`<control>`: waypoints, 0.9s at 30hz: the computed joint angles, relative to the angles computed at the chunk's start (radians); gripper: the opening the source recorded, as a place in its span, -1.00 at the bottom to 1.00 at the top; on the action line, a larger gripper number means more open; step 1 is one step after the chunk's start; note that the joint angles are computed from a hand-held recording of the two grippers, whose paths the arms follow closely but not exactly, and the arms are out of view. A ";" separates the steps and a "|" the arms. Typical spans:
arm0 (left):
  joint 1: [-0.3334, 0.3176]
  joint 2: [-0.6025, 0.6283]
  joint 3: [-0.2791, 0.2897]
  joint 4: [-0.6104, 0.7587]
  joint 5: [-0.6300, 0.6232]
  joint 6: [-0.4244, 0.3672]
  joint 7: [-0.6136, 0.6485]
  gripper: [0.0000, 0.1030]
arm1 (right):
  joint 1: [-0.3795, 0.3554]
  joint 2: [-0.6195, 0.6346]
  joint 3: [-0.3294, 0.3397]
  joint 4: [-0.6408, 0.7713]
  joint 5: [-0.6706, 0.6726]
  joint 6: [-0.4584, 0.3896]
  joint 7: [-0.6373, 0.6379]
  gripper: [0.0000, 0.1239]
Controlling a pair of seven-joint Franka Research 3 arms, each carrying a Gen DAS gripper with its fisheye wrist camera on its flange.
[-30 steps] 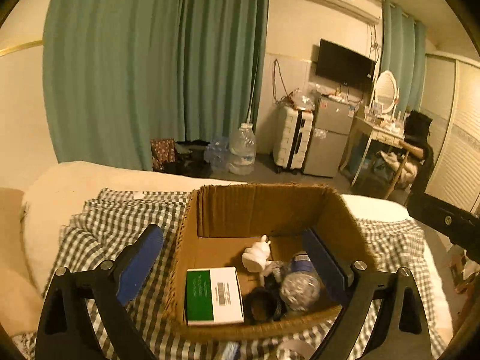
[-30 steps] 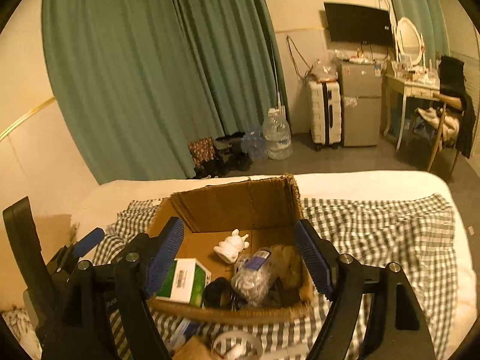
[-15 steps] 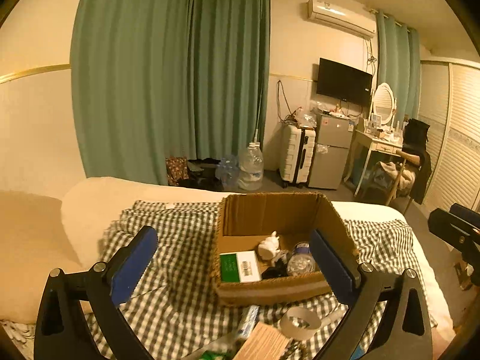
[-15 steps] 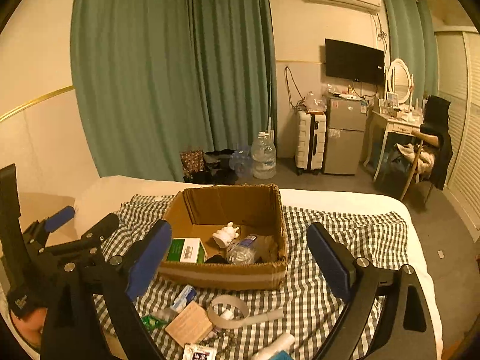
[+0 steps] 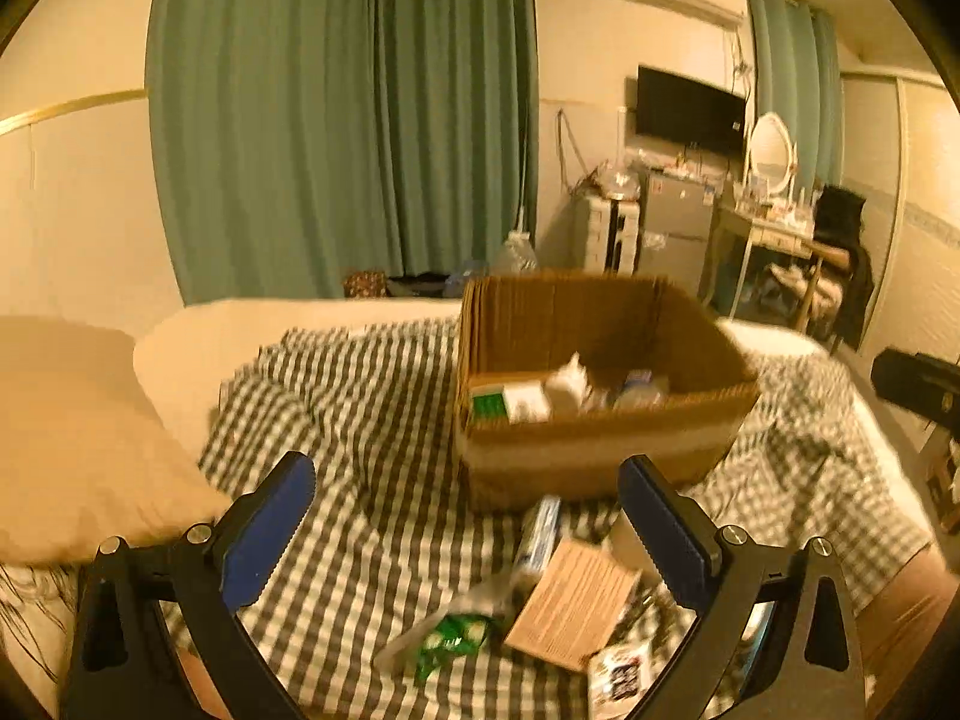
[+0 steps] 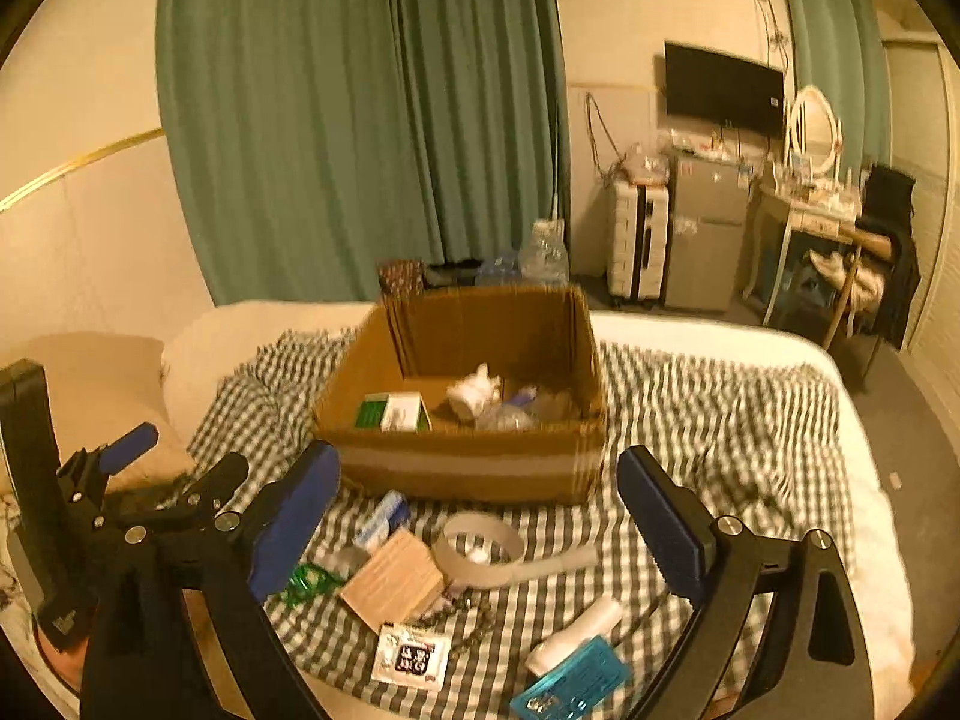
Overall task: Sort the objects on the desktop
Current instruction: 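Move both tools back to the pile of items, then grasp the green snack bag with the left tool while the right tool grasps the beige cardboard ring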
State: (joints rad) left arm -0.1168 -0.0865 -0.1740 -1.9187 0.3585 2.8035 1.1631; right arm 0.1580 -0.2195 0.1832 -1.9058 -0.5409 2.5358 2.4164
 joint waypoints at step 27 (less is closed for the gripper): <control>0.018 0.117 0.019 -0.194 0.012 0.076 -0.145 1.00 | 0.084 0.274 -0.127 -0.042 0.240 0.138 -0.097 0.52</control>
